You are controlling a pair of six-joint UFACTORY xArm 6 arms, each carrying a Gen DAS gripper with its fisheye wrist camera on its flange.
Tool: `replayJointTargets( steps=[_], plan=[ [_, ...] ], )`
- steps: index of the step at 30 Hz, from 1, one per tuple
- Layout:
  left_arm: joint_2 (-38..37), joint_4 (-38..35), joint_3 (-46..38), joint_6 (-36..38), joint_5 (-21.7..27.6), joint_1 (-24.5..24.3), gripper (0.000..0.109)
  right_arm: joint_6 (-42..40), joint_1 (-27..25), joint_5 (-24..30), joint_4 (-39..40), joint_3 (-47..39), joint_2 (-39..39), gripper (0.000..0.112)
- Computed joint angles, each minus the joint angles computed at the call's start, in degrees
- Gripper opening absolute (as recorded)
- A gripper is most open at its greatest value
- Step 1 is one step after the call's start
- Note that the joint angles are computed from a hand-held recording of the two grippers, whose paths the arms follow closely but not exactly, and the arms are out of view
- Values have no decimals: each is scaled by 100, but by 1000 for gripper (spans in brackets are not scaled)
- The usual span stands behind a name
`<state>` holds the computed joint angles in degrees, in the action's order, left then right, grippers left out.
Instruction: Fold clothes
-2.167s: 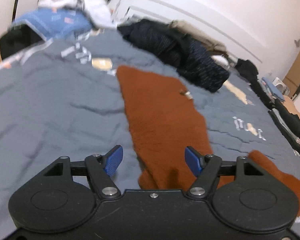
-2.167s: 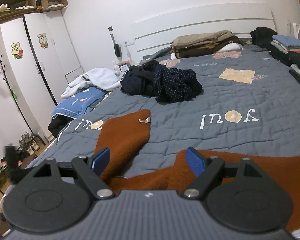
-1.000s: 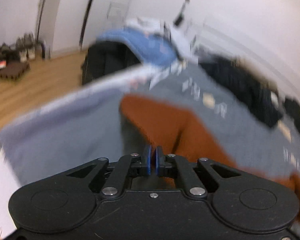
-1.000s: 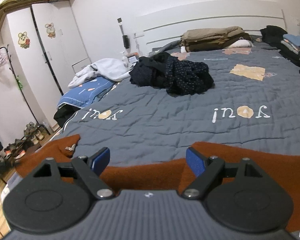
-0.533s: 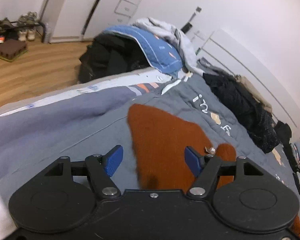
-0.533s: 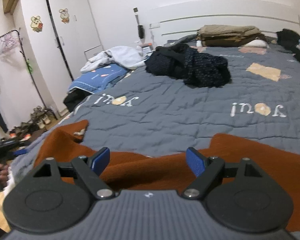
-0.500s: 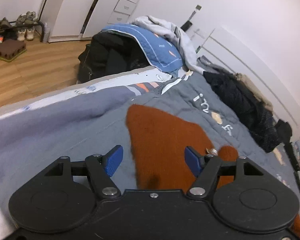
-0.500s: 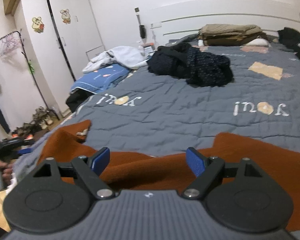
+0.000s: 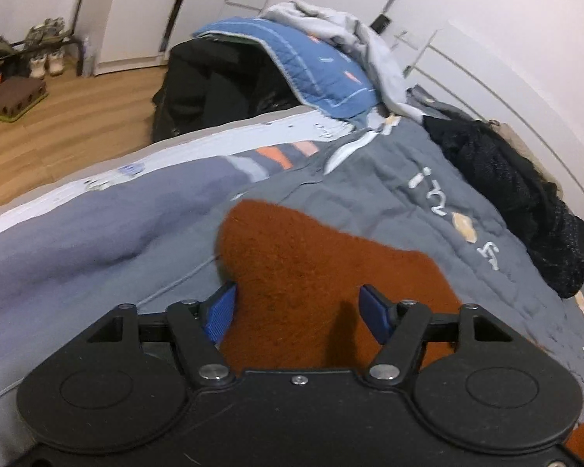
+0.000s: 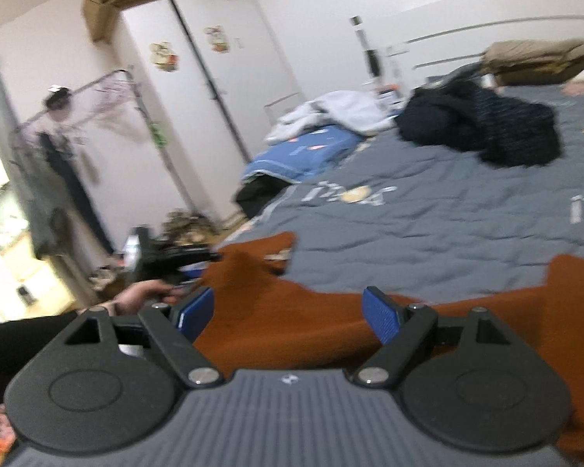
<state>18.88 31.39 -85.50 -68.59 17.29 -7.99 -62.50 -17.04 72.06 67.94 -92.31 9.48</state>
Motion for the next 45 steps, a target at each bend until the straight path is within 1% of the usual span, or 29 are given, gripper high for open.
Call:
replayJointTargets(
  steps=[1, 4, 6, 8, 10, 12, 14, 16, 22, 26, 29, 34, 36, 38, 40, 43, 45],
  plan=[
    [1, 18, -34, 64, -2, -11, 12, -5, -4, 107, 35, 4, -4, 83],
    [-4, 89, -129, 240, -1, -41, 11, -33, -17, 375, 106, 13, -31, 84],
    [-191, 533, -42, -82, 79, -9, 11, -50, -17, 468, 122, 39, -73, 84],
    [-521, 1574, 123, -1019, 311, 70, 11, -34, -23, 520, 143, 46, -98, 84],
    [-959, 2599, 370, -2006, 671, 158, 11, -50, -40, 546, 186, 93, -151, 84],
    [-1394, 3303, 621, -2718, 1089, 243, 11, -78, -60, 567, 235, 155, -216, 84],
    [-1772, 3692, 827, -3097, 1480, 333, 10, -104, -75, 580, 282, 208, -273, 84],
    [-2023, 3839, 948, -3133, 1724, 427, 10, -127, -77, 569, 325, 247, -315, 84],
    [-2390, 4006, 859, -3000, 2780, 586, 10, -75, -61, 589, 312, 216, -309, 84],
    [-2594, 3931, 701, -2656, 3000, 831, 10, 57, -73, 648, 296, 76, -174, 84],
    [-2729, 4034, 550, -2409, 3117, 879, 10, 169, -66, 630, 247, -16, -78, 84],
    [-2851, 3878, 169, -2054, 2702, 921, 10, 272, -124, 590, 259, -56, -68, 84],
    [-2812, 3667, 43, -1777, 2275, 768, 10, 339, -164, 595, 313, -118, -38, 84],
    [-2703, 3439, -54, -1504, 1835, 465, 10, 469, -213, 582, 375, -238, 33, 84],
    [-2470, 3204, -177, -1287, 1438, 23, 10, 596, -243, 447, 361, -313, 53, 84],
    [-1965, 2955, -357, -1267, 897, -600, 10, 883, -324, 234, 304, -443, 81, 84],
    [-1461, 2765, -585, -1416, 545, -999, 10, 1020, -433, 265, 362, -598, 179, 84]
  ],
)
